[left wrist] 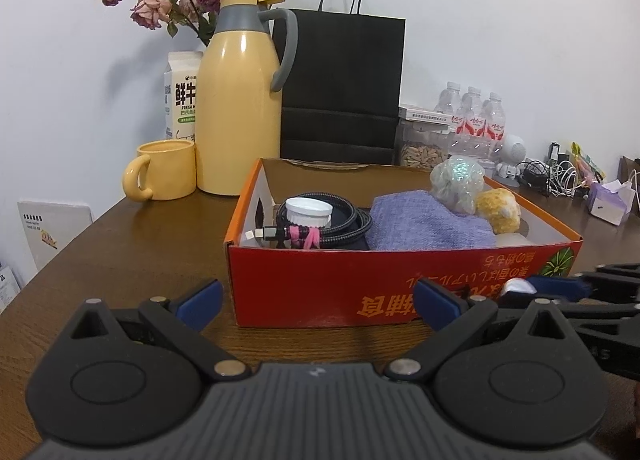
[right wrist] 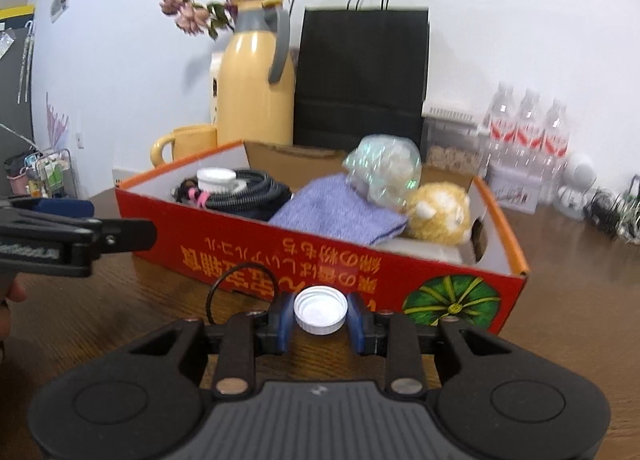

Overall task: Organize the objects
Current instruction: 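Grasp the white bottle cap with the right gripper while the left grasps the short black cable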

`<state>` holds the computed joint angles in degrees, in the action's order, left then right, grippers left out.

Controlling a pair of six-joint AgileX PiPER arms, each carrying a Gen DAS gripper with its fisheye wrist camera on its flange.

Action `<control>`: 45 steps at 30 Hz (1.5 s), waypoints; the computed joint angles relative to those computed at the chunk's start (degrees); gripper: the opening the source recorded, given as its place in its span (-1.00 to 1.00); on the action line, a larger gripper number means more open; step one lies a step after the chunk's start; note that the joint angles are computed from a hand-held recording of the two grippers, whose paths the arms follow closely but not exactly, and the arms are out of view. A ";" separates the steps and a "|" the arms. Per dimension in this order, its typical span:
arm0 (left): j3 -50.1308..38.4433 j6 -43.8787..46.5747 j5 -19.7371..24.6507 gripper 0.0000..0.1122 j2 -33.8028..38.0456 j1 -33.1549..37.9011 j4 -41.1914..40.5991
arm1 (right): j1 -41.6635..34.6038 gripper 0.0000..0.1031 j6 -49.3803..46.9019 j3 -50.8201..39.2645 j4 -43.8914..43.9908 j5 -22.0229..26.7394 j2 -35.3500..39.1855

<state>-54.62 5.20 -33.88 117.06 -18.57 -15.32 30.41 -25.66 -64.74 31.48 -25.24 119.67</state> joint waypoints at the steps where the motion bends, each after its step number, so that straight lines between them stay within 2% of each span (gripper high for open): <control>1: -0.08 -0.05 0.18 0.84 0.04 0.03 0.06 | 0.27 -0.47 -0.11 1.00 0.12 -1.47 -0.40; 10: -0.43 1.29 0.61 0.84 0.44 -0.32 -1.42 | -0.29 -0.47 4.76 7.53 -3.05 -7.62 -3.31; 16: -0.42 2.76 -0.43 0.84 0.77 -1.01 -3.09 | -1.13 -0.47 8.50 9.74 -6.11 -9.63 -4.24; 22: -1.36 5.03 0.64 0.84 1.19 -3.01 -4.11 | -1.66 -0.47 11.76 11.26 -8.51 -11.86 -4.92; 28: -4.95 3.64 5.61 0.84 2.62 -4.48 -0.64 | -2.66 -0.47 14.79 12.42 -10.60 -13.23 -5.47; 34: -10.92 10.90 12.18 0.82 5.52 -7.42 -5.52 | -2.99 -0.47 15.54 12.70 -11.21 -13.39 -5.61; 39: -16.45 14.92 19.34 0.36 7.80 -7.86 -10.06 | -2.83 -0.47 15.61 12.78 -11.50 -13.46 -5.59; 41: -17.97 14.91 22.10 -0.21 8.36 -7.77 -10.27 | -2.80 -0.47 15.58 12.73 -11.55 -13.35 -5.58; 42: -17.26 15.58 20.99 -0.42 8.11 -8.11 -10.55 | -2.78 -0.47 15.52 12.68 -11.55 -13.28 -5.55; 43: -17.19 13.96 21.25 -0.72 8.02 -8.17 -8.72 | -2.73 -0.47 15.42 12.62 -11.48 -13.19 -5.49; 45: -16.72 8.50 21.27 -0.79 7.82 -8.13 -3.15 | -2.63 -0.47 15.19 12.50 -11.34 -13.04 -5.41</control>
